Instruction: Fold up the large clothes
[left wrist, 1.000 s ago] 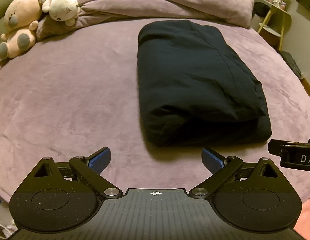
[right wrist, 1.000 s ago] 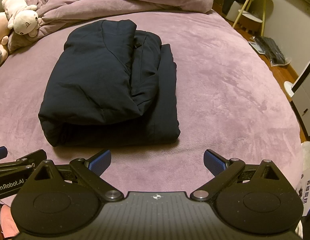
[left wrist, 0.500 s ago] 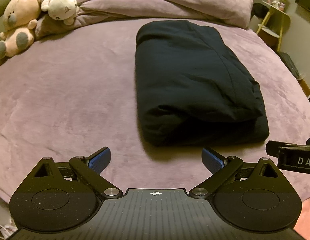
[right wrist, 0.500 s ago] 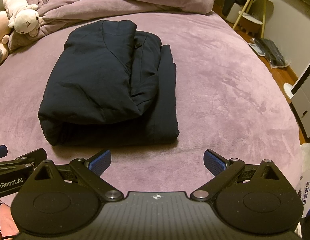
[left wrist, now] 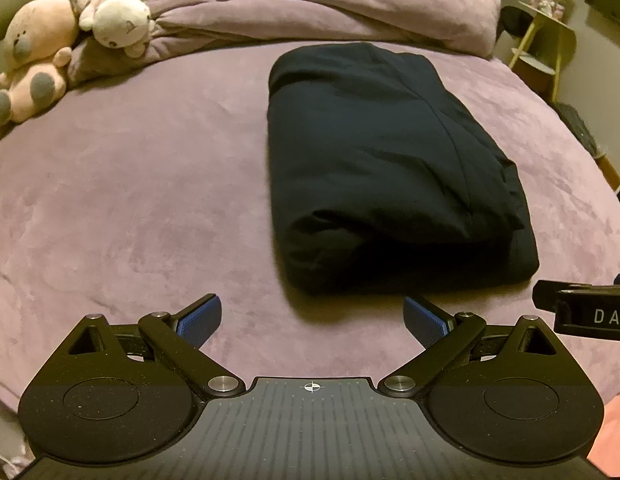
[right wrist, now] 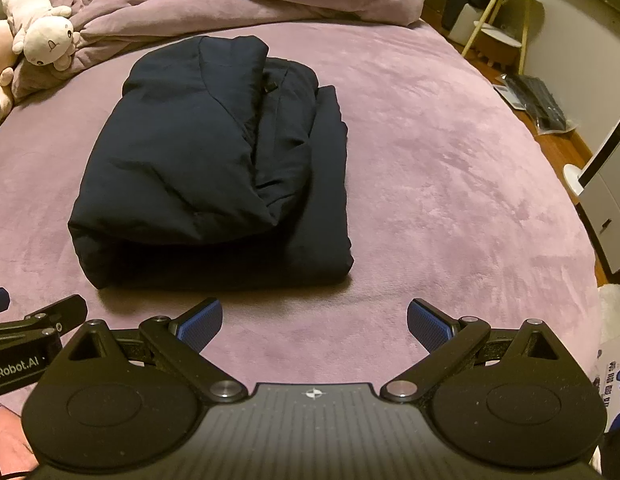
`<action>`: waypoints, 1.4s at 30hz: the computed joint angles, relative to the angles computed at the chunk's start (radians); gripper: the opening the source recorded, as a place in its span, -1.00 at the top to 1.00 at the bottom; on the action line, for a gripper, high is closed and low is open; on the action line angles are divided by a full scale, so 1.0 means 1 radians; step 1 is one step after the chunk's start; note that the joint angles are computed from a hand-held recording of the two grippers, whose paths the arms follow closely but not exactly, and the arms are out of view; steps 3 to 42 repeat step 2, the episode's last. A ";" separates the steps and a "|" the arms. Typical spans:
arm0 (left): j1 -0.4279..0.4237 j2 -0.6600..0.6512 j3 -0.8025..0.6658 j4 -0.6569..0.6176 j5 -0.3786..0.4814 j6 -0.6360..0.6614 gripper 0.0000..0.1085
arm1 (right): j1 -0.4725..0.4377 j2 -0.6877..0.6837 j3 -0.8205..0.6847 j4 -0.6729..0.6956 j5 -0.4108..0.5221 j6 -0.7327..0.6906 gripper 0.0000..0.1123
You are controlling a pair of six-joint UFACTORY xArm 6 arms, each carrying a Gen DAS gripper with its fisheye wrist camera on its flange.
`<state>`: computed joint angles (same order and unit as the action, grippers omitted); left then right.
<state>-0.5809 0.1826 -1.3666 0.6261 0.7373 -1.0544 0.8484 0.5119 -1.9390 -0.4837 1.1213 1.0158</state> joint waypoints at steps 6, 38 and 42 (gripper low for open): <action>-0.002 0.003 -0.005 -0.005 0.006 0.006 -0.85 | 0.001 -0.002 0.003 -0.002 -0.001 0.000 -0.77; -0.002 0.003 -0.005 -0.005 0.006 0.006 -0.85 | 0.001 -0.002 0.003 -0.002 -0.001 0.000 -0.77; -0.002 0.003 -0.005 -0.005 0.006 0.006 -0.85 | 0.001 -0.002 0.003 -0.002 -0.001 0.000 -0.77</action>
